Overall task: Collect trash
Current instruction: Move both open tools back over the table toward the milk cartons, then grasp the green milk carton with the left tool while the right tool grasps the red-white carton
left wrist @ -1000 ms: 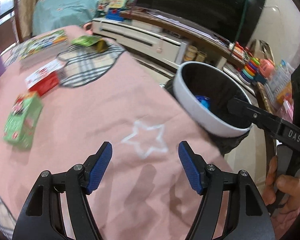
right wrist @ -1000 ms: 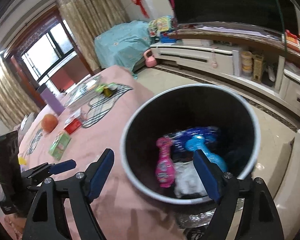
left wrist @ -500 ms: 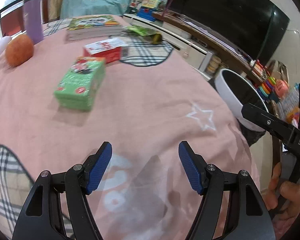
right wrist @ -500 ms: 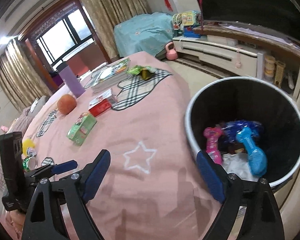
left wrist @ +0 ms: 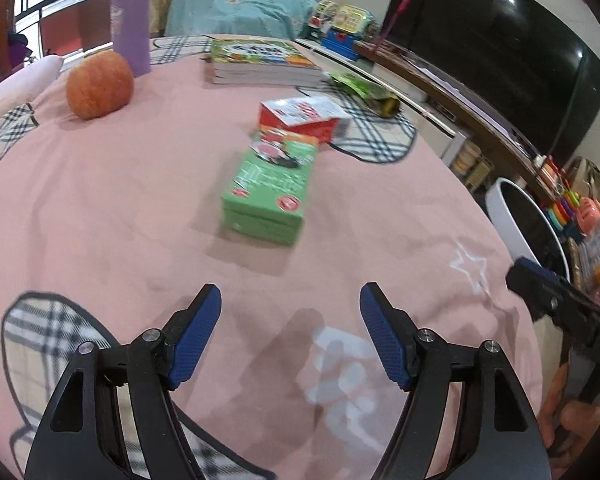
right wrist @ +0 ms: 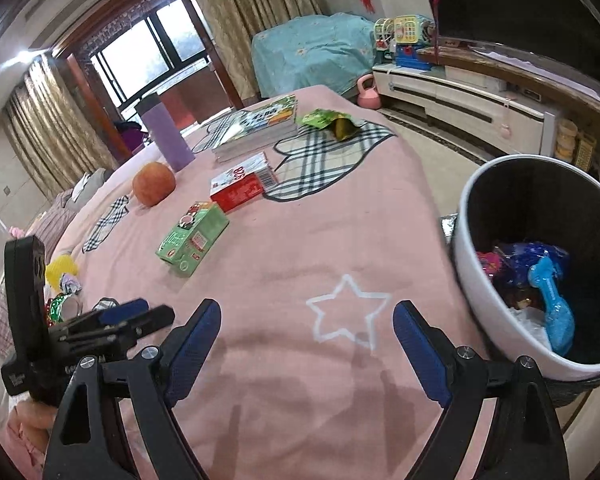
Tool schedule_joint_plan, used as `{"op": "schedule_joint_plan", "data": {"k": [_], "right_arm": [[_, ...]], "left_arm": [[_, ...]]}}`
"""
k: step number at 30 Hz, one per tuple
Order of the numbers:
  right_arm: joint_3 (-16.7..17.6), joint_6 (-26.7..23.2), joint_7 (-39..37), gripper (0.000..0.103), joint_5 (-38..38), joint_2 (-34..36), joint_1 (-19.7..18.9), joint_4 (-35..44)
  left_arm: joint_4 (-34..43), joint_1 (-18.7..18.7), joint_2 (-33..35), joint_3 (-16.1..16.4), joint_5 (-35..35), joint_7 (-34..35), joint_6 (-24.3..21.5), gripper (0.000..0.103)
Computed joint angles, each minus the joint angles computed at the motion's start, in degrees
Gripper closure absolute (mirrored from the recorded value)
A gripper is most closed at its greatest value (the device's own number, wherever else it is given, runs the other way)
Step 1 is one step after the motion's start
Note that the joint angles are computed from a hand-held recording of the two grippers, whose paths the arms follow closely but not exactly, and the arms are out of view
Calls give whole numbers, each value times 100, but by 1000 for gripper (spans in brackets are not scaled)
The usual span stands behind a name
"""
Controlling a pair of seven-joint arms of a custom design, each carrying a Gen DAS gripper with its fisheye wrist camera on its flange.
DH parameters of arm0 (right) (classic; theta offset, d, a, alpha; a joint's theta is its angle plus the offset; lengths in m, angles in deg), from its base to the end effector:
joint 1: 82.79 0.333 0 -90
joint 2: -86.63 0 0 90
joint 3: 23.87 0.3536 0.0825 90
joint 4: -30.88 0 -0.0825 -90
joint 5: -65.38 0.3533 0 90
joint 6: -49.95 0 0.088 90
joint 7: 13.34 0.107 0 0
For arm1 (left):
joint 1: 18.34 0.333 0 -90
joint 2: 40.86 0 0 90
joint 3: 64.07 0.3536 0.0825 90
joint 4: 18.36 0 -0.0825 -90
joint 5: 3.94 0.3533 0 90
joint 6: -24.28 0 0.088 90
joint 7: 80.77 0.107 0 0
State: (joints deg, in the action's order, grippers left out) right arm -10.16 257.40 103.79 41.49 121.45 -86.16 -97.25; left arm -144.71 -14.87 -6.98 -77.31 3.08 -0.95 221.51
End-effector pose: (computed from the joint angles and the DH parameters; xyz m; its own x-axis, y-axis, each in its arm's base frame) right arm 0.5664 0.1418 0.2603 0.1849 -0.9244 -0.3335 -0.7564 0.0827 -0.6488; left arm 0.5892 -0.1032 0.2531 -0.1037 -0.9758 0.1924 -0.8035 -0.0318 -0.5944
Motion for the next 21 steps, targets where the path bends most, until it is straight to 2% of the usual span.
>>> {"op": "schedule_joint_plan", "data": {"k": [4,13,16,17,18,21], "right_arm": [[61,-141,-18,14,-7,146,34,227],[469,-646,-174,14,-76,668,-223,989],[633,-868,-331,14,-20,854,-324,1298],[694,-969,-400,14,7,934,-350,1443],[752,-1043,-476,14,46,997,-380,1550],[987,-1266,-727,14,161,1214,-483,1900]], "left_arm": [[325,-76,128,120,-57,47,-175,27],[1105,-399,510,448,-291,252,-531,27],[1261,-259,613,292,-284,332,-620,28],[1290,-249,641,286,-294,350,-607,33],[1316,-245,668,288,-294,376,-610,48],[1276,-35,689,103,-260,445,-584,52]]}}
